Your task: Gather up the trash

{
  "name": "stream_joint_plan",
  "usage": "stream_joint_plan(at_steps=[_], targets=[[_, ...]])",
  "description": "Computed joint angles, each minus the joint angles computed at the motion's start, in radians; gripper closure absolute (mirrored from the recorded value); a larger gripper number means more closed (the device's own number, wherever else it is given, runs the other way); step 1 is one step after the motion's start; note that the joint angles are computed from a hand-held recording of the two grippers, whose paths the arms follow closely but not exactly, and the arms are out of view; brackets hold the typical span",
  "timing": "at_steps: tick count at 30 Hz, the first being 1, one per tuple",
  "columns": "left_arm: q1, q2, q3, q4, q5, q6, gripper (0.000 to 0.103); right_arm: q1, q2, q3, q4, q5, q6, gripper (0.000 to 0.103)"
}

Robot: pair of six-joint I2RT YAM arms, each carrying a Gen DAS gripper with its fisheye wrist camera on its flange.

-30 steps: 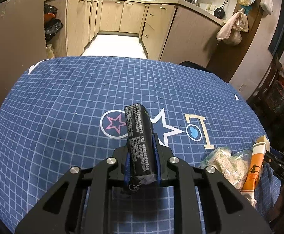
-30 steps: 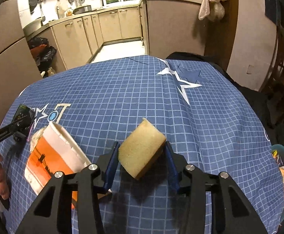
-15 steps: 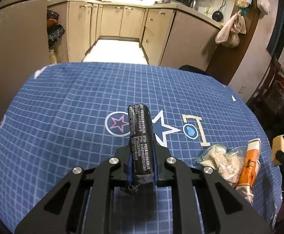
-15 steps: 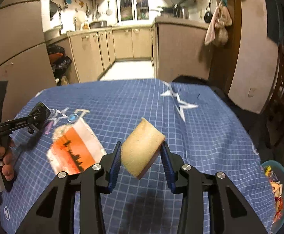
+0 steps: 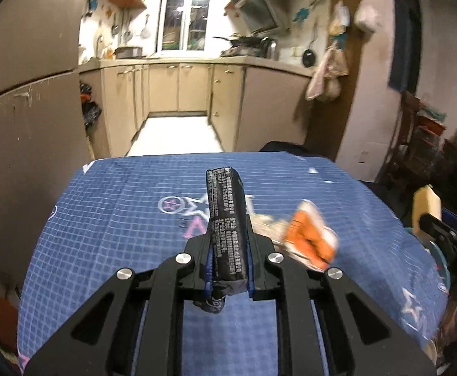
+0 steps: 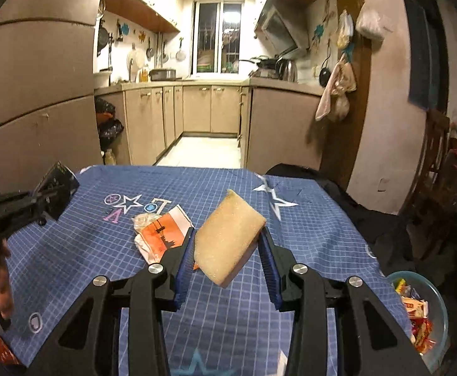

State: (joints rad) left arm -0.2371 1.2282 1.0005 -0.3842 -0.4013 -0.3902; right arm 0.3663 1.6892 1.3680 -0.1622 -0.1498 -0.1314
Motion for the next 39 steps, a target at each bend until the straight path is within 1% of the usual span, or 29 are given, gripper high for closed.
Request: stream_joint_plan(at_steps=[3,6,9,12,16,21,22,24,28,30,32,34,36,38,39], targets=[[-0.098,-0.033,-0.008,-0.014,-0.048,-0.03,0.09,-0.006,-0.113,-0.103,0.014,0.016,0.0,0.062],[-0.188,-0.028,0.005,-0.019,-0.09,-0.048,0.09,-0.028,-0.214,-0.182,-0.001,0.014,0.009,0.062],[-0.27,-0.01,0.024,-0.013,-0.108,-0.061,0.09,-0.067,-0.308,-0.246,-0.022,0.004,0.016,0.062],[-0.343,0.019,0.043,-0.001,-0.134,-0.062,0.09,-0.127,-0.398,-0.308,-0.043,-0.015,0.017,0.062],[-0.423,0.061,0.077,0.015,-0.154,-0.061,0.09,-0.237,-0.51,-0.362,-0.095,-0.071,-0.002,0.062],[-0.532,0.139,0.147,0.014,-0.187,-0.07,0.09,-0.413,-0.618,-0.389,-0.178,-0.188,-0.042,0.062],[-0.554,0.16,0.167,0.013,-0.194,-0.071,0.09,-0.435,-0.628,-0.392,-0.184,-0.2,-0.048,0.062],[-0.595,0.195,0.2,0.012,-0.212,-0.075,0.09,-0.513,-0.655,-0.402,-0.209,-0.255,-0.071,0.062],[-0.669,0.285,0.285,0.005,-0.238,-0.082,0.09,-0.749,-0.69,-0.417,-0.275,-0.421,-0.148,0.062],[-0.705,0.334,0.332,0.002,-0.248,-0.085,0.09,-0.864,-0.683,-0.41,-0.304,-0.5,-0.194,0.062],[-0.733,0.381,0.383,-0.006,-0.253,-0.084,0.09,-1.007,-0.667,-0.395,-0.347,-0.595,-0.266,0.062],[-0.768,0.43,0.434,-0.012,-0.258,-0.085,0.09,-1.124,-0.637,-0.37,-0.387,-0.668,-0.33,0.062],[-0.792,0.48,0.494,-0.021,-0.249,-0.083,0.09,-1.221,-0.599,-0.344,-0.42,-0.724,-0.394,0.062],[-0.819,0.537,0.562,-0.033,-0.252,-0.079,0.09,-1.341,-0.537,-0.301,-0.472,-0.789,-0.484,0.062],[-0.835,0.577,0.61,-0.042,-0.248,-0.077,0.09,-1.369,-0.514,-0.286,-0.483,-0.801,-0.504,0.062]])
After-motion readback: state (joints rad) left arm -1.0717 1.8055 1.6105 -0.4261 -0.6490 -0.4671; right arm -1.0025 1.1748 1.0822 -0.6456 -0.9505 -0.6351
